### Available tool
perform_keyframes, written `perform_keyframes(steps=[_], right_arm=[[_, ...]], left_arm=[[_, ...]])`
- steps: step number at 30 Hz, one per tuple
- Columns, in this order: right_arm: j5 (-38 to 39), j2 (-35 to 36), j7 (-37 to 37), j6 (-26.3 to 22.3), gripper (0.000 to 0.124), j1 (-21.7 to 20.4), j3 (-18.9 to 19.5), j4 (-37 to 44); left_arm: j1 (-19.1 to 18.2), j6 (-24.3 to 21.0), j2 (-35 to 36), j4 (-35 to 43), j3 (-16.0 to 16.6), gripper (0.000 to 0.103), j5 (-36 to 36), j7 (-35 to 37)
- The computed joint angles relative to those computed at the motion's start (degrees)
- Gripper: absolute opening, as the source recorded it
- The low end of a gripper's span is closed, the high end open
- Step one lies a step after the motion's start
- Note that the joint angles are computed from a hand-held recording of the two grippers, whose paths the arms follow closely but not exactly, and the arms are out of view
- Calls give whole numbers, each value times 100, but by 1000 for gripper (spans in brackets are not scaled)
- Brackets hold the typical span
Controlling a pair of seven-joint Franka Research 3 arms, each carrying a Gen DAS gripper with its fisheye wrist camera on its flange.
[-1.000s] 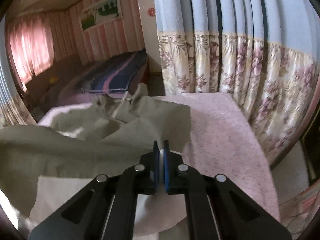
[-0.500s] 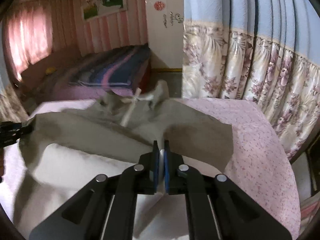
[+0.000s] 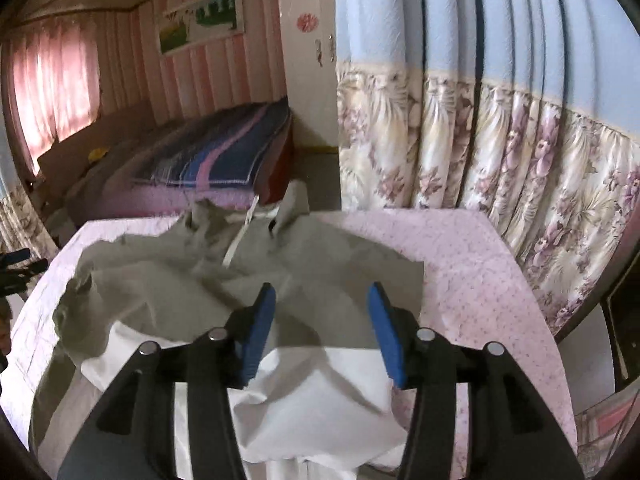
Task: Fold large clothes
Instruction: 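Lay the lifted hem over the jacket body and open both grippers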
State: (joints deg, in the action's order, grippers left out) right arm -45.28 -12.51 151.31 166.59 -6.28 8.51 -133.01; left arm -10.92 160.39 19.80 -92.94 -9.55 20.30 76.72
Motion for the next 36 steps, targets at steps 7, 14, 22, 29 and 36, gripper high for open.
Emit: perform_keyframes(steps=[7, 14, 22, 29, 36], right_arm=[[444, 640, -115, 28, 56, 424, -131, 275], [991, 1767, -787, -378, 74, 915, -537, 1028], [870, 2334, -694, -364, 74, 1494, -1312, 1524], [777, 2084, -472, -211, 77, 1830, -1730, 1199], [310, 1329, 13, -384, 88, 1558, -1435, 448]], left_arm=[[53, -29, 205, -60, -728, 95, -1235, 1070], [-1156, -1077, 1599, 1572, 445, 89, 258, -550], [-1162, -1236, 2368, 2580, 570, 66, 604, -829], [-805, -883, 2103, 2112, 230, 64, 390, -441], [-605, -203, 1196, 646, 171, 70, 474, -328]])
